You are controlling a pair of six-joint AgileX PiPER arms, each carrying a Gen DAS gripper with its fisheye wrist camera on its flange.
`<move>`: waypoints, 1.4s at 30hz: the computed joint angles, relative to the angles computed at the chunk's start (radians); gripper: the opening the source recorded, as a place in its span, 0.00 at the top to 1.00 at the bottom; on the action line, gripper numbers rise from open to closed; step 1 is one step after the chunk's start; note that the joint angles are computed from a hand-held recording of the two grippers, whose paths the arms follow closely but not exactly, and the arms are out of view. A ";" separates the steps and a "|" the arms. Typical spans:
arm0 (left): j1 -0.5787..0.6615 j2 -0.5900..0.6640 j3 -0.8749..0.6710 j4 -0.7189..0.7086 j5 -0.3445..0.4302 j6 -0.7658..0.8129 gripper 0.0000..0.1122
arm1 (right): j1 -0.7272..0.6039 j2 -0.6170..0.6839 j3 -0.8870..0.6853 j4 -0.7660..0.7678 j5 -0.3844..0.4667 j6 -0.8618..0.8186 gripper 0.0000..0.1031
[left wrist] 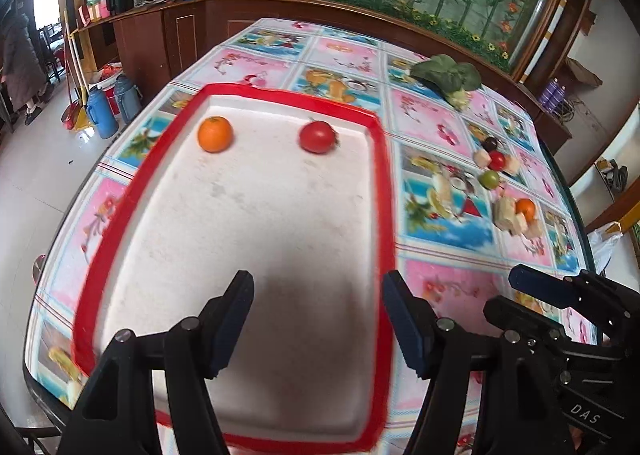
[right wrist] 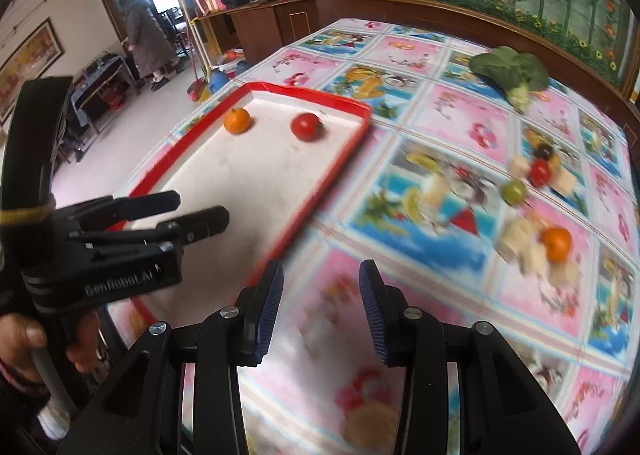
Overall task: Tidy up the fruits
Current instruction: 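Grasp a round tan biscuit with the left tool while the right grasps another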
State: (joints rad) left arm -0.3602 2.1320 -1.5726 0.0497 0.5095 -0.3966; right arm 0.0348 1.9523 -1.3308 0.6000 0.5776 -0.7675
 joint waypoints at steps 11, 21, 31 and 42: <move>-0.195 0.017 -0.016 0.115 0.031 -0.063 0.36 | -0.286 -0.132 0.254 0.151 -0.055 -0.333 0.62; -0.291 0.035 -0.026 -0.049 0.065 0.107 0.32 | -0.455 -0.091 0.254 0.218 -0.020 -0.436 0.61; -0.322 0.103 -0.081 0.044 0.072 0.000 0.61 | -0.498 -0.048 0.207 0.239 0.043 -0.436 0.61; -0.305 0.124 -0.118 0.045 0.068 -0.042 0.67 | -0.451 0.175 -0.154 0.161 0.098 -0.249 0.55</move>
